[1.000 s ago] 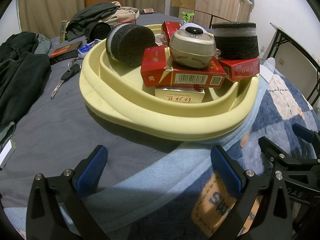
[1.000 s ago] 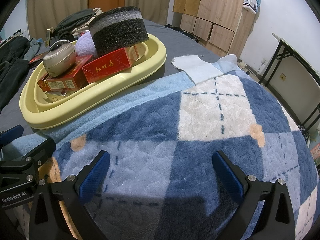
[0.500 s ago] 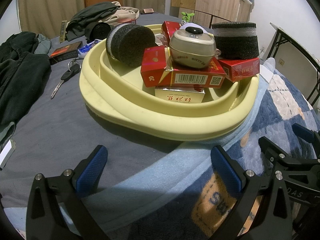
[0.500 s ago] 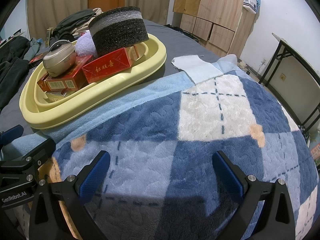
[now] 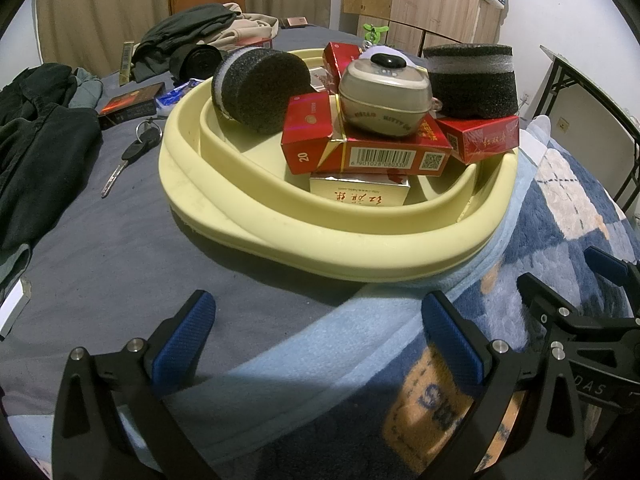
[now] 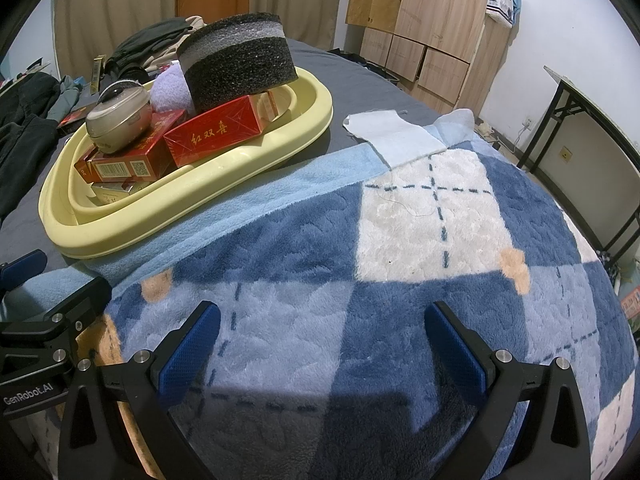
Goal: Organize rigid objects
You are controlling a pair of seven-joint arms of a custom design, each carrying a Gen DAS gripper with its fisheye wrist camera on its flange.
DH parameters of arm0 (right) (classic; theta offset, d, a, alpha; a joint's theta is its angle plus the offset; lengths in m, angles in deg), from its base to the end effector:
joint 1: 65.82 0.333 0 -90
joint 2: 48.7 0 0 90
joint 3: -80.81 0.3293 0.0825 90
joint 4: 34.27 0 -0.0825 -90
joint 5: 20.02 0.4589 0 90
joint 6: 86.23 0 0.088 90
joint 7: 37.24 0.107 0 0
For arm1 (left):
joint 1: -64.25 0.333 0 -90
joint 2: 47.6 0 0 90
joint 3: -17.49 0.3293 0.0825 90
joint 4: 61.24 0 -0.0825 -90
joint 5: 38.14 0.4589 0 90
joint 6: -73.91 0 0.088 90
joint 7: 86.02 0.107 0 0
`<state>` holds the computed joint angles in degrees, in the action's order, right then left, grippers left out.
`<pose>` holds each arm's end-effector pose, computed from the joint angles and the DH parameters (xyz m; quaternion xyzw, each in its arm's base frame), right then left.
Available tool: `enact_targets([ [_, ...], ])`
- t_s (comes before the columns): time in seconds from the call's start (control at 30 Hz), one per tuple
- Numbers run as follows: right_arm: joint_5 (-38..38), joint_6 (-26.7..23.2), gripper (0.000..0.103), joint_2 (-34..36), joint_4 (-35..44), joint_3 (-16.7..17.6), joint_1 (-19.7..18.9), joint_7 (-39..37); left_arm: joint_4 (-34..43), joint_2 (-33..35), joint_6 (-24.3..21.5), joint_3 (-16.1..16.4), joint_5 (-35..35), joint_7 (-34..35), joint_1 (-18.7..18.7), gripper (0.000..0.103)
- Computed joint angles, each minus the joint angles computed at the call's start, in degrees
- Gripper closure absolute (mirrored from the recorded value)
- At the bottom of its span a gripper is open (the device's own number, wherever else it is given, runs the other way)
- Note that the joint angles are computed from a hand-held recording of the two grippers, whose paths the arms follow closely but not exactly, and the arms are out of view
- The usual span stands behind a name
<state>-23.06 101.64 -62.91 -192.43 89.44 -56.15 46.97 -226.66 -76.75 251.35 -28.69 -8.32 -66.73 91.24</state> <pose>0.4485 0.1517 0.3324 -0.7948 0.4789 -0.2518 0.2749 0.3946 -0.1352 0.2852 -0.7699 0.5419 -0.2189 0.2561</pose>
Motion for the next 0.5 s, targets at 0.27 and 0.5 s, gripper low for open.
enact_targets([
  [0.27,0.13,-0.03,0.0,-0.07,-0.04,0.17,-0.11,-0.07,0.12,0.1,-0.06,-0.05,0.27,-0.23,0.08,0.0],
  [0.5,0.18,0.0,0.0,-0.02,0.0,0.24,-0.16,-0.12,0.19,0.15,-0.06,-0.07,0.42,-0.34,0.14,0.0],
])
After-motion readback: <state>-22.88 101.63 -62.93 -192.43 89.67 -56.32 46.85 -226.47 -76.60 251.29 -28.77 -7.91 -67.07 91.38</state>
